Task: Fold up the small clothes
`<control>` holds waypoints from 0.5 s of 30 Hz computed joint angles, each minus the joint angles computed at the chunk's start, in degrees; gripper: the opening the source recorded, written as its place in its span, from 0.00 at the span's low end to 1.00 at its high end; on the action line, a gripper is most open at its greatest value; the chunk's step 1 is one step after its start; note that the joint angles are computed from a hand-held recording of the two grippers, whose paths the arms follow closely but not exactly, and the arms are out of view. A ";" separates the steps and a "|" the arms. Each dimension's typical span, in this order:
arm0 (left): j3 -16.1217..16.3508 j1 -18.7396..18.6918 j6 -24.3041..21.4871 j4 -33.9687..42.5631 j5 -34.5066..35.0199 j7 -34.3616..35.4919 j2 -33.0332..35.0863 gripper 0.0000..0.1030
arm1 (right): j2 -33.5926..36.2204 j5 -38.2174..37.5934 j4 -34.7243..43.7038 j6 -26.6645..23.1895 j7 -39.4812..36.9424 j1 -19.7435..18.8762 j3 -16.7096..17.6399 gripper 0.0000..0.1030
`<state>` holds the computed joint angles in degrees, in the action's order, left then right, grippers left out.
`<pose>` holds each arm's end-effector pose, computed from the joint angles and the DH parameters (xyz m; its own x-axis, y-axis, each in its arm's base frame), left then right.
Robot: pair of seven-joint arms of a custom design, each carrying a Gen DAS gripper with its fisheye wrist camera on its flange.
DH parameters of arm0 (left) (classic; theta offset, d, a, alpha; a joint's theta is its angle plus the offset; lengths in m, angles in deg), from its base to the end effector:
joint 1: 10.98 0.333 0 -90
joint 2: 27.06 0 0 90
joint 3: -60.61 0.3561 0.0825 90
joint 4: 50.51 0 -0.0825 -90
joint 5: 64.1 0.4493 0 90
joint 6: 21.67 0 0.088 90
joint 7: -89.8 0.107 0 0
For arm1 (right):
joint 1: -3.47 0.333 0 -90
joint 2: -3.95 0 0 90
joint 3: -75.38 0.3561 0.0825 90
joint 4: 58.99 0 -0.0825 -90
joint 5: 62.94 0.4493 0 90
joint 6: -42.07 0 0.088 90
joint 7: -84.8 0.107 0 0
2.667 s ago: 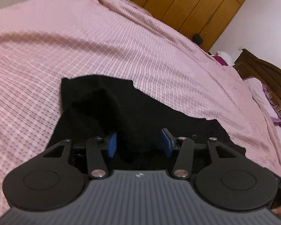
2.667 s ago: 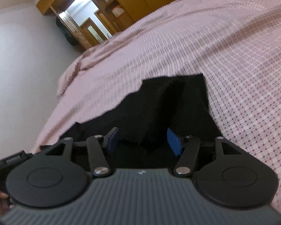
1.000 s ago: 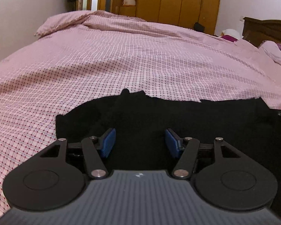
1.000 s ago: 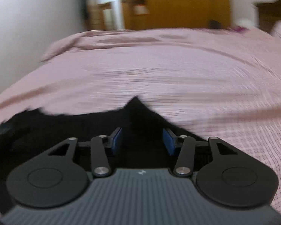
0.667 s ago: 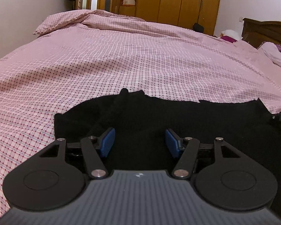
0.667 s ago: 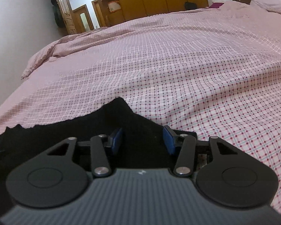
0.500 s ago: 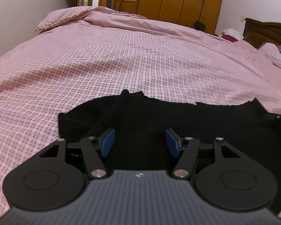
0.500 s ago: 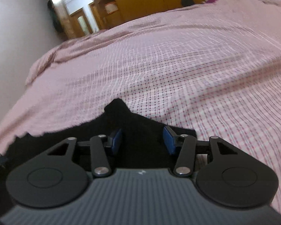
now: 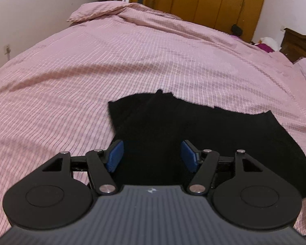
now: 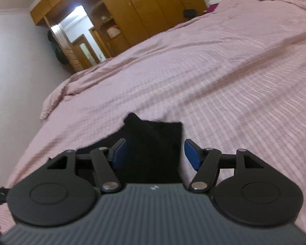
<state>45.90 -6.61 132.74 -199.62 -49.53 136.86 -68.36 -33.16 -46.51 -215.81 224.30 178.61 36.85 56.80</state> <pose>0.4131 -0.0989 0.5737 0.3013 -0.9424 0.1453 -0.6003 -0.3059 -0.7390 0.4195 0.0724 0.5218 0.1044 -0.8753 -0.4721 -0.5858 0.3295 -0.7404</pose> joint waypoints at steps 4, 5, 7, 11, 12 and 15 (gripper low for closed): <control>-0.65 -0.79 -3.64 -0.76 -0.57 -1.32 -2.44 0.74 | -2.94 0.54 -2.31 -3.40 -0.35 -1.76 0.32 0.64; -0.75 -1.09 -4.64 -0.87 -0.68 -1.56 -2.86 0.75 | -3.38 0.88 -2.72 -3.88 -0.60 -1.91 0.28 0.64; -0.84 -1.66 -5.98 -1.16 -0.73 -1.88 -3.34 0.75 | -4.49 1.92 -3.78 -4.11 -1.53 -0.97 -0.83 0.64; -0.78 -2.47 -7.58 -1.76 -0.48 -2.13 -3.64 0.76 | -5.87 4.63 -5.35 -3.86 -4.07 3.14 -4.87 0.64; -0.72 -2.62 -7.78 -1.89 -0.36 -2.11 -3.68 0.76 | -5.72 5.21 -5.83 -2.45 -4.53 4.09 -5.47 0.64; -0.56 -2.91 -8.21 -2.29 -0.12 -2.03 -3.68 0.76 | -6.37 5.60 -6.82 1.66 -6.16 9.92 -10.78 0.72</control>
